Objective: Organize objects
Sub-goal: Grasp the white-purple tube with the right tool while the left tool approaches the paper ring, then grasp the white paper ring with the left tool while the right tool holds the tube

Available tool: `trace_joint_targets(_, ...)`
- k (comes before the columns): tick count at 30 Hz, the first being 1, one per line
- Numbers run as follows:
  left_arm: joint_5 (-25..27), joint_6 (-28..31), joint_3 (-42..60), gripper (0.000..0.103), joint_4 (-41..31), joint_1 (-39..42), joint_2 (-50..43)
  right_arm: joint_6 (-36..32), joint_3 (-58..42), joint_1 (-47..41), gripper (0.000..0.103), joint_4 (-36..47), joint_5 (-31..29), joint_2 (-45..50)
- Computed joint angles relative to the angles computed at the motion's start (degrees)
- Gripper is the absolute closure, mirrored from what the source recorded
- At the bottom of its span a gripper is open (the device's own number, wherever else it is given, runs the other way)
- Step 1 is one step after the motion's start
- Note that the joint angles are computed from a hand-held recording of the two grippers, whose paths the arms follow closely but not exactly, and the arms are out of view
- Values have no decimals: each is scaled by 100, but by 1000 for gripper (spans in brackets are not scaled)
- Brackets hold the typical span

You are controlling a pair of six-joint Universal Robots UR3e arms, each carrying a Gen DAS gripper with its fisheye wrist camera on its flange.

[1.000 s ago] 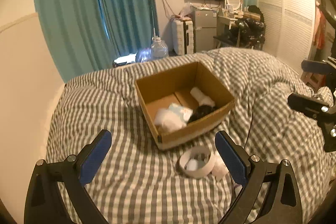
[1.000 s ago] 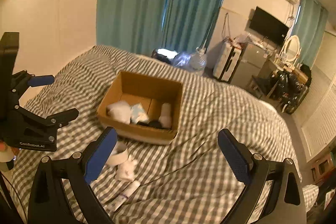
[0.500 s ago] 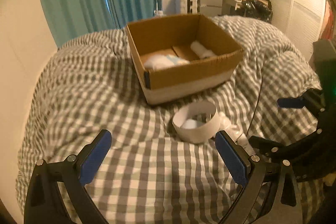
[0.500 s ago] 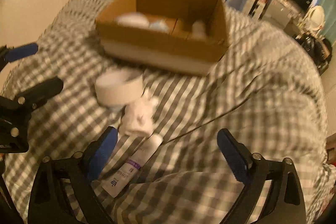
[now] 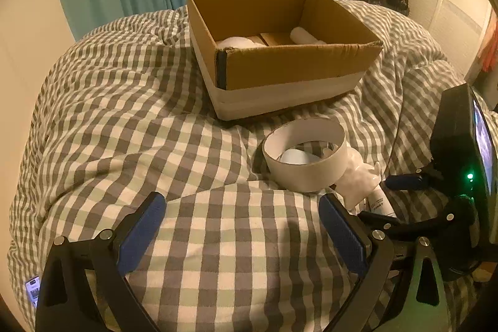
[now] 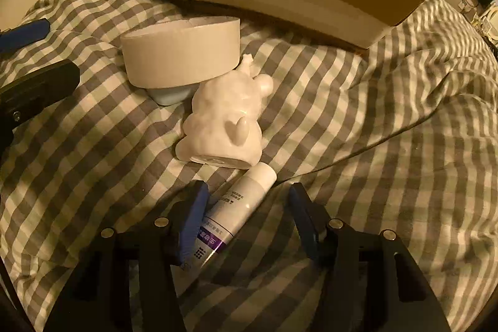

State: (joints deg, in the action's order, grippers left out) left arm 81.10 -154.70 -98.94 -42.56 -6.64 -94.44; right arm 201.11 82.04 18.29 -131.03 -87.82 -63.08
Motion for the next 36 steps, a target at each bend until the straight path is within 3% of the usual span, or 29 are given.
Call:
trace_joint_targets(2,37,-14,-5,2,25,-39,-12,-12,65,1,51,-69,19,17)
trace_joint_targets(3,45,-25,-14,2,39,-49,-3,-2,232,-16,60,-234,70,-55)
trace_joint_targets(7,75,-50,-13,2,40,-59,21,27,799,-35,77,-693,35,-488)
trace_joint_targets(13,279,-197,236,2,-5,-330,-175,-84,1720,-280,79,-1374,181,-1400)
trace_joint_targets(19,373,-534,720,2,-125,-748,-647,-544,1980,-726,79,-1385,95,-1892)
trace_joint_targets(24,482,-904,1307,2,-238,-1004,-1244,-691,1241,-1043,79,-1146,129,-1307)
trace_joint_targets(31,574,-1377,2042,2,-356,-1112,-2103,-578,1721,-1157,80,-1651,494,-1110)
trace_joint_targets(35,276,-1406,2113,18,-385,-1044,-2226,-523,1907,-1242,80,-1817,703,-1063)
trace_joint_targets(36,269,-1417,2095,18,-366,-1039,-2221,-495,1956,-1246,80,-1869,724,-1069)
